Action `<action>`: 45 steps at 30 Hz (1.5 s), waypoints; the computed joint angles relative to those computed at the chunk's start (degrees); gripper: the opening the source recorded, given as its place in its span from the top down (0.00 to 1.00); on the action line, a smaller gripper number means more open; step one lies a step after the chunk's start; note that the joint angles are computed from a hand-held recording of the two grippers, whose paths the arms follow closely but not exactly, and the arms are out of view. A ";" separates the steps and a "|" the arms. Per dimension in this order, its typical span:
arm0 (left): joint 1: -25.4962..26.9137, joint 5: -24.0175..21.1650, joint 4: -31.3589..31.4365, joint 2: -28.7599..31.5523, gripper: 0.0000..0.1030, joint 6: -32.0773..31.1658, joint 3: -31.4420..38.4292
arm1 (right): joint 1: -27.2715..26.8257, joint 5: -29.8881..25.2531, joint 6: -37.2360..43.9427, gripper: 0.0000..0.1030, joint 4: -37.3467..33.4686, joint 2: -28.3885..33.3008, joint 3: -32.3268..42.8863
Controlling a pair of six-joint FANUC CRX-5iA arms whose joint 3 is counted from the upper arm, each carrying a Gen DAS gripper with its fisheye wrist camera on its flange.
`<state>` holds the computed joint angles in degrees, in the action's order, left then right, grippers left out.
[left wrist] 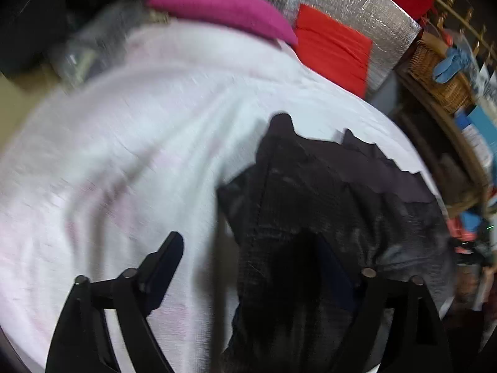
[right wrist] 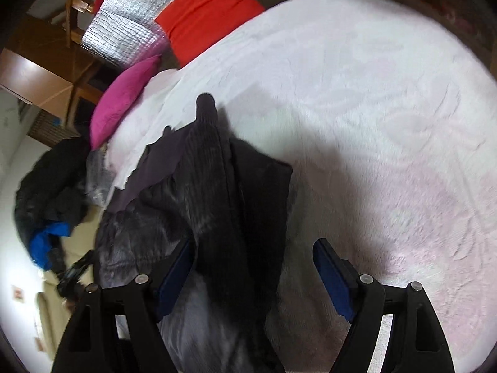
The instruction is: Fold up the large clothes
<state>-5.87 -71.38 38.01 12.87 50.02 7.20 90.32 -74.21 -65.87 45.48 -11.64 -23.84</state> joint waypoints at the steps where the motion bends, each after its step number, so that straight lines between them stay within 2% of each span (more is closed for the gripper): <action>1: 0.08 -1.70 0.57 1.13 0.15 0.50 0.76 | 0.43 1.79 -2.05 0.21 1.76 -1.13 -2.24; 4: 0.25 -9.06 3.94 5.64 0.15 1.49 3.44 | 0.03 7.92 -9.07 0.21 7.73 -3.96 -8.83; 6: -0.34 -10.79 3.99 6.54 0.15 0.12 4.09 | -0.31 9.56 -10.70 0.19 9.83 -4.38 -10.66; 8: -1.12 -14.90 4.77 7.95 0.15 -2.84 5.01 | -0.87 10.95 -12.76 0.19 13.11 -4.83 -12.42; 10: -2.23 -17.67 3.62 8.50 0.15 -4.04 5.56 | -2.63 14.79 -14.73 0.18 16.20 -5.50 -14.34; 14: -4.43 -17.61 1.13 6.99 0.11 -7.11 4.53 | -6.46 20.63 -12.63 0.18 18.21 -4.52 -14.21; 19: -4.73 -18.32 2.75 6.43 0.10 -6.88 3.53 | -12.94 29.83 -10.02 0.10 22.47 -2.46 -13.59; 23: -4.79 -17.57 5.06 5.93 0.10 -7.07 1.94 | -14.10 30.09 -7.33 0.07 21.80 -0.37 -11.31; 26: -5.07 -16.11 5.34 5.29 0.12 -6.23 1.12 | -15.67 31.97 -8.29 0.14 24.94 0.56 -10.92; 29: -5.67 -13.15 5.02 3.88 0.29 -7.08 0.12 | -13.45 26.06 5.34 0.33 14.23 4.39 -3.58; 30: -5.64 -12.40 5.19 3.34 0.37 -7.67 -0.31 | -12.85 23.49 8.59 0.46 11.18 5.60 -1.18; 31: -5.68 -11.67 5.55 2.94 0.46 -7.94 -0.67 | -12.43 21.35 10.40 0.54 9.09 6.36 0.50; 33: -5.25 -11.13 6.46 2.44 0.57 -8.44 -0.82 | -12.02 19.20 11.28 0.61 8.09 6.78 1.79; 39: -6.06 -8.21 10.51 0.32 0.69 -10.18 -2.12 | -10.65 12.10 17.31 0.67 6.15 8.74 6.93; 45: -7.26 -5.88 17.27 -1.55 0.71 -12.18 -3.47 | -9.71 5.99 21.53 0.69 6.95 10.53 11.21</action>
<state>-13.12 -77.26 55.28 11.32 37.84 3.73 80.61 -68.22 -44.34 52.43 -1.11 -12.63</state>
